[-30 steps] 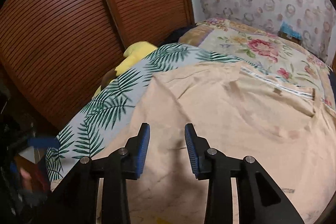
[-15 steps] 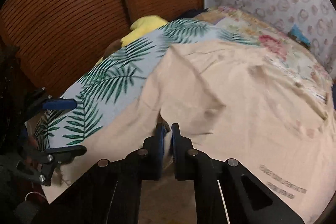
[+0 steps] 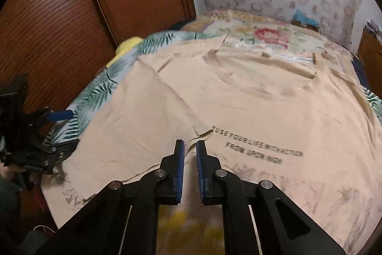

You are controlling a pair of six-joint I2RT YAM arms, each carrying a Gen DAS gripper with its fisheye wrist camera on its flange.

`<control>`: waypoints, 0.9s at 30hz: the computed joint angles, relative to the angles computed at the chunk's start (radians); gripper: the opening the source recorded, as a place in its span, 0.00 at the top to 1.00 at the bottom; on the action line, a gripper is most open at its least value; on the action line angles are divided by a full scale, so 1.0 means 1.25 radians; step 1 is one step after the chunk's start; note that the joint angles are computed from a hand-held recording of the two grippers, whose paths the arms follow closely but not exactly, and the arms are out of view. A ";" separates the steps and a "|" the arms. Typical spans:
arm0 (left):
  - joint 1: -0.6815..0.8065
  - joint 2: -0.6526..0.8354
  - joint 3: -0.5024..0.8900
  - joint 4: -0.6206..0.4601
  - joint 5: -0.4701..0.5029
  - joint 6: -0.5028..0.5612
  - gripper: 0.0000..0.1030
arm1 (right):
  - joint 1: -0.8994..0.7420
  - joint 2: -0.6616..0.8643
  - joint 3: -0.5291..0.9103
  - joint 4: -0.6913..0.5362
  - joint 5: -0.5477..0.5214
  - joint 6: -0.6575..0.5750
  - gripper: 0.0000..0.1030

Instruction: Fold small clothes

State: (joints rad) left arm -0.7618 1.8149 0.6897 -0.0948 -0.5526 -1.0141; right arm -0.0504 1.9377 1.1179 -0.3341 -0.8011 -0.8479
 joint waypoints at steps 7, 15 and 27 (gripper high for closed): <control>0.007 -0.004 -0.002 0.005 0.007 0.018 0.11 | -0.180 -0.019 -0.045 -0.023 -0.105 -0.130 0.62; -0.025 -0.051 0.048 -0.021 -0.078 0.033 0.11 | -0.402 0.119 0.107 -0.021 -0.111 -0.122 0.51; 0.021 0.196 0.389 -0.001 0.054 0.216 0.11 | -0.466 0.333 0.373 0.006 -0.020 0.055 0.51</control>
State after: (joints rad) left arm -0.7351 2.0596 1.1760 -0.0959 -0.4850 -0.7443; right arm -0.6325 2.3542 1.5846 -0.3263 -0.8262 -0.7792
